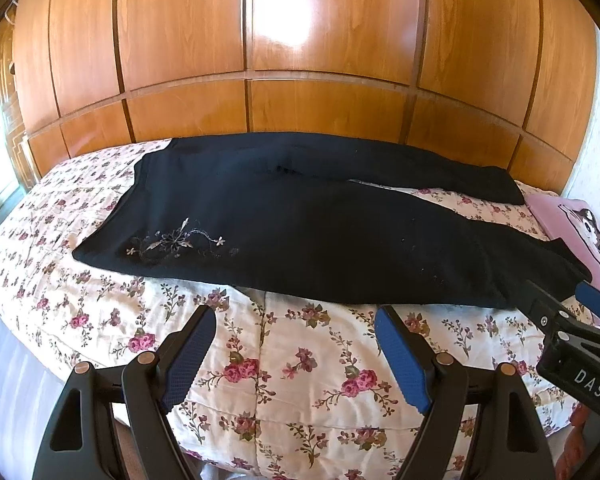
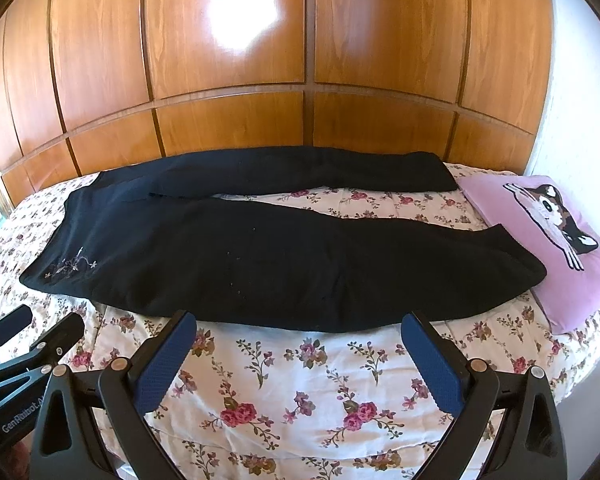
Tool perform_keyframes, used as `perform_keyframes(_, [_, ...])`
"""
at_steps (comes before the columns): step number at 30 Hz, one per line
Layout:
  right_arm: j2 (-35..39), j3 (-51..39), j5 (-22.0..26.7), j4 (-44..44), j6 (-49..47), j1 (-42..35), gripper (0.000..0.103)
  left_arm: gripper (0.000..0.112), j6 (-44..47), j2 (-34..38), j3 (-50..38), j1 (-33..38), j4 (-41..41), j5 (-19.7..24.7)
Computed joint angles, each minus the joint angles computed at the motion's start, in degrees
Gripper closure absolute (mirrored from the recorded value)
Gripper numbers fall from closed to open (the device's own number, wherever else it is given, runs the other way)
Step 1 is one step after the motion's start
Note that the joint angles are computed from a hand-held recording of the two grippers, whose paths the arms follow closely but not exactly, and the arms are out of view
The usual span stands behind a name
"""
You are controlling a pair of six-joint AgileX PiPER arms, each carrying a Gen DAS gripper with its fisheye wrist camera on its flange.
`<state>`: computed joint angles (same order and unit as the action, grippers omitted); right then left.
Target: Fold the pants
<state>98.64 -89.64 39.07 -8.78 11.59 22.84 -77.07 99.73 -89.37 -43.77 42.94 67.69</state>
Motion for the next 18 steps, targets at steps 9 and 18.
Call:
perform_keyframes(9, [1.91, -0.52, 0.06, 1.53, -1.14, -1.00, 0.000, 0.029, 6.80, -2.59, 5.12, 7.75, -14.07, -9.37])
perform_keyframes(18, [4.18, 0.41, -2.14, 21.21, -17.38, -8.77, 0.000, 0.029, 19.41, -7.98, 18.06, 17.91, -31.38, -28.23])
